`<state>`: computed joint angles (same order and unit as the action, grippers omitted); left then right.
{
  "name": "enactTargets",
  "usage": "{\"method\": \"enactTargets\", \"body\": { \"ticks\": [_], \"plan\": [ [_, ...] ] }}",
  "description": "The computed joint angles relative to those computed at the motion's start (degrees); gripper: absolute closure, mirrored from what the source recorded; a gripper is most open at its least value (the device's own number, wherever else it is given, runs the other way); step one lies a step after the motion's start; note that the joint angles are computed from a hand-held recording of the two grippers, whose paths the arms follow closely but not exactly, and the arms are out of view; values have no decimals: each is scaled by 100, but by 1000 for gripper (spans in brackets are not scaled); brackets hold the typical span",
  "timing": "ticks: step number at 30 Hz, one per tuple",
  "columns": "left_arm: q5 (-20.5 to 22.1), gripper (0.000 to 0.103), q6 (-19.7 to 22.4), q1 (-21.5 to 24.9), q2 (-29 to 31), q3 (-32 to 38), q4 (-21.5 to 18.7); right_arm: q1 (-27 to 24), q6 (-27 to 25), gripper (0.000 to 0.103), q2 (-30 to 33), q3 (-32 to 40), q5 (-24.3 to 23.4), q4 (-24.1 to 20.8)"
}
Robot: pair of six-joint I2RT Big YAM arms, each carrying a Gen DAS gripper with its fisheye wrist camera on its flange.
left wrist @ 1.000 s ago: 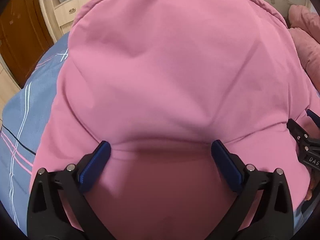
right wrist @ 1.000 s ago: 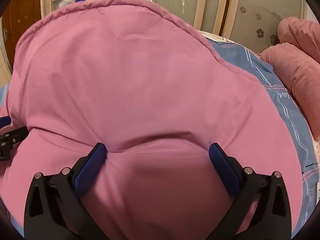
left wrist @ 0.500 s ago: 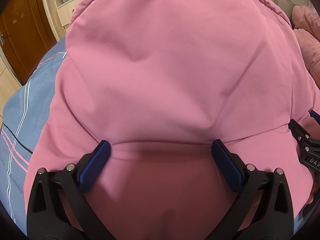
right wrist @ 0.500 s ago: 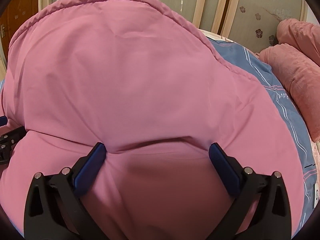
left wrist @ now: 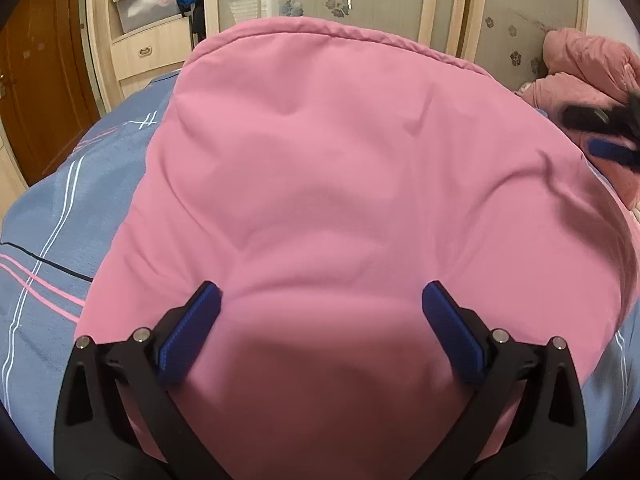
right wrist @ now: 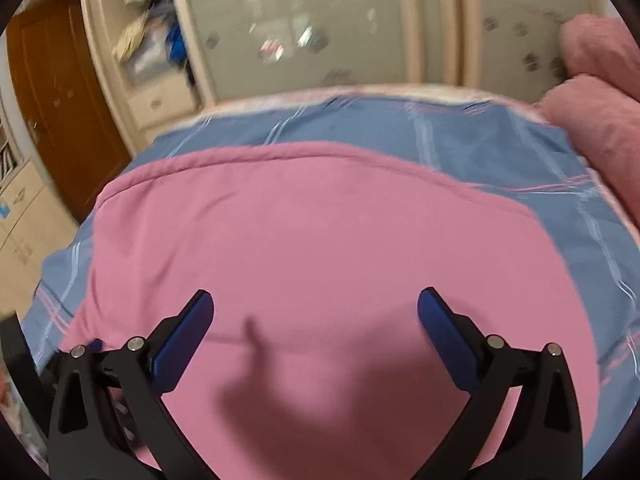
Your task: Fold large clothes
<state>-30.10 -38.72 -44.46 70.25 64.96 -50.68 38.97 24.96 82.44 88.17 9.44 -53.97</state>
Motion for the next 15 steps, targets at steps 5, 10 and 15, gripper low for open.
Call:
{"method": "enactTargets", "body": {
  "ticks": [5, 10, 15],
  "plan": [
    [76, 2, -254, -36, -171, 104, -285, 197, -555, 1, 1529, 1253, 1055, -875],
    [110, 2, -301, -173, -571, 116, -684, 107, -586, 1, 1652, 1300, 967, -719],
    [118, 2, -433, -120, -475, 172, -876, 306, -523, 1, 1299, 1123, 1347, -537]
  ]
}}
